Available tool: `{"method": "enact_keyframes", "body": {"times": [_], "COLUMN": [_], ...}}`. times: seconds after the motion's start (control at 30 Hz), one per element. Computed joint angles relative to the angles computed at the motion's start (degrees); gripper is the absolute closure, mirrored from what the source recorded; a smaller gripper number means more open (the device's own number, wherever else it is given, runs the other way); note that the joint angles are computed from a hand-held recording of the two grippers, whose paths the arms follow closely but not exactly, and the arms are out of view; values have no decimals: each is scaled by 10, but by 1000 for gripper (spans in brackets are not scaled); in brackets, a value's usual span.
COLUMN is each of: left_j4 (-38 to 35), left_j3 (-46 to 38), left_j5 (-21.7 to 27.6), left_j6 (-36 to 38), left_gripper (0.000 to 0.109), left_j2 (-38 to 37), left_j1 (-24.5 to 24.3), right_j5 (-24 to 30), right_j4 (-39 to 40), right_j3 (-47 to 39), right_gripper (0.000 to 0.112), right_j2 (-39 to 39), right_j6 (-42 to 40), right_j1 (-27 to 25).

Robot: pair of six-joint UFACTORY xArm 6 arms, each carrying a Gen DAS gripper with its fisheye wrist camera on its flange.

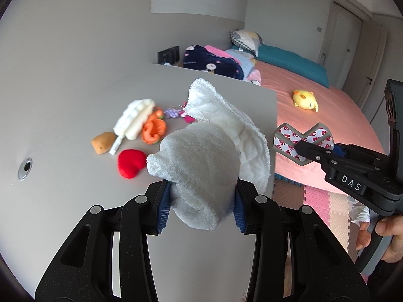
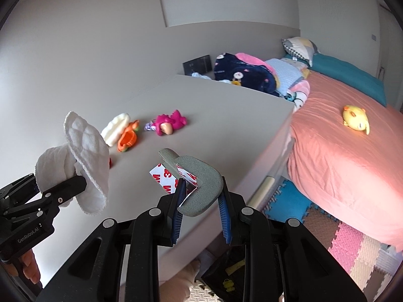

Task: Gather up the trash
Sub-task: 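Carry the towel and cup down over the black bin with both tools, then open both tools to drop the towel and cup into the bin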

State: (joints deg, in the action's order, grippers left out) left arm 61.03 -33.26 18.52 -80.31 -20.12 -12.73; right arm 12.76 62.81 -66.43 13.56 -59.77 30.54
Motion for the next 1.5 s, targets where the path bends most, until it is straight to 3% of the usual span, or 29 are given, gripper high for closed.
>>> {"method": "enact_keyframes", "body": {"times": [0.6,0.83,1.03,1.1,1.13,1.17,1.2,1.3,1.5], "left_j4": [15,-13,-71,-126,-156,-163,-152,-143,-141], "left_j3": [-97,-141,-169,-176,-181,-186,-190,-198,-190], "left_j5": [-13,-23,-41,-40,-34,-25,-15,8,5], "left_j6": [-9,32,102,160,193,202,193,197,185], "left_gripper": [68,67,66,56,39,26,11,11,11], "left_j2": [117,171,217,231,240,244,247,253,245], "left_j1": [-99,-128,-145,-153,-158,-163,-166,-173,-165], "right_j5": [-22,-29,-38,-43,-46,-53,-60,-87,-84], "right_j4": [105,102,51,-3,-42,-56,-53,-108,-65], "right_j3": [82,96,101,104,104,103,104,104,93], "right_gripper": [85,85,85,79,68,44,33,32,32], "right_j2": [-64,-72,-63,-56,-51,-46,-45,-36,-33], "right_j6": [-88,-81,-29,22,58,79,80,135,99], "right_j1": [-83,-116,-141,-147,-150,-153,-153,-156,-155]}}
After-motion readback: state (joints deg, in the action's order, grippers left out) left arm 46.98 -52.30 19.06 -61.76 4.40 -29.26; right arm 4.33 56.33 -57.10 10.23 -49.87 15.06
